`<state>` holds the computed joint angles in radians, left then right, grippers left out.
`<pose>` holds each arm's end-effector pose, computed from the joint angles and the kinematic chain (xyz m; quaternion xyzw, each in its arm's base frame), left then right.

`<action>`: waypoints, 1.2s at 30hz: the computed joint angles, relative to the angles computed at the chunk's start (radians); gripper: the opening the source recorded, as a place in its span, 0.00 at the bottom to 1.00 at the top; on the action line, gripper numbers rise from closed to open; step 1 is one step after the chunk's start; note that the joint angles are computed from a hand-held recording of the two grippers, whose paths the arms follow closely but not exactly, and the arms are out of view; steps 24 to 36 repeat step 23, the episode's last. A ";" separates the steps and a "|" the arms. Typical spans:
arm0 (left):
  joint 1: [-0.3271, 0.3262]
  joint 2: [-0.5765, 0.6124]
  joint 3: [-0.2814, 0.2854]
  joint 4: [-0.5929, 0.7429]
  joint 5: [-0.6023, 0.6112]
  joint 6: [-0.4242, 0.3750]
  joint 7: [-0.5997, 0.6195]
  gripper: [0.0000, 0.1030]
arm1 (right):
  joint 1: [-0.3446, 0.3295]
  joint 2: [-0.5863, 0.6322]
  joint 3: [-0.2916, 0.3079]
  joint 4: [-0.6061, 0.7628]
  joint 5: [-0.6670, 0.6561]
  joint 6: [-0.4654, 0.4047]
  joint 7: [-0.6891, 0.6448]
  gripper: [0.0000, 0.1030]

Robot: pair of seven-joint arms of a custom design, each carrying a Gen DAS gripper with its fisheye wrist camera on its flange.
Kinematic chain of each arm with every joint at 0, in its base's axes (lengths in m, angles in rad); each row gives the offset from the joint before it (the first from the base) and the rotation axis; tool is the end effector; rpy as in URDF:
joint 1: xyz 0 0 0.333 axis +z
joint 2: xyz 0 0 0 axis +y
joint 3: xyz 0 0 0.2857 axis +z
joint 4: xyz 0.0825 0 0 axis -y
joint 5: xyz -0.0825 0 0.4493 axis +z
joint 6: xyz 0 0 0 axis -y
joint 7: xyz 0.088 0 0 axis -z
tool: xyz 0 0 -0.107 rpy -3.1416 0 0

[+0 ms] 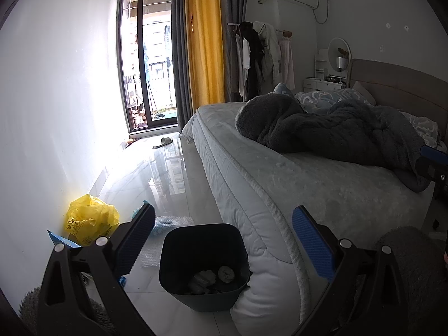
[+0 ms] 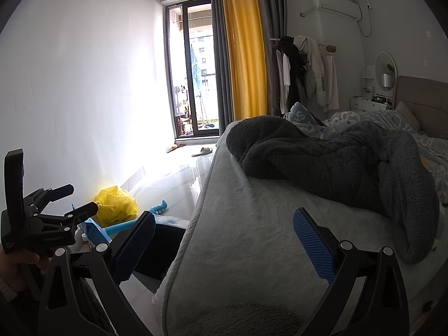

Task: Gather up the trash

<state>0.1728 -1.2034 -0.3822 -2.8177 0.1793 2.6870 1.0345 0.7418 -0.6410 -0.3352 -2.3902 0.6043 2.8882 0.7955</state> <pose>0.3609 -0.0849 0.5738 -0.6664 0.5229 -0.3002 0.4385 0.4797 0.1427 0.6122 -0.7340 0.3782 -0.2139 0.5219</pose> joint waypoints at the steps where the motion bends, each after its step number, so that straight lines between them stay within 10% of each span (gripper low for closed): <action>1: 0.000 0.000 0.001 0.000 0.000 0.000 0.000 0.97 | -0.002 -0.001 0.002 -0.001 -0.001 -0.001 0.001 0.97; 36: -0.019 0.000 0.012 -0.008 -0.003 -0.004 0.007 0.97 | -0.007 -0.001 0.008 -0.001 -0.001 -0.001 0.004 0.97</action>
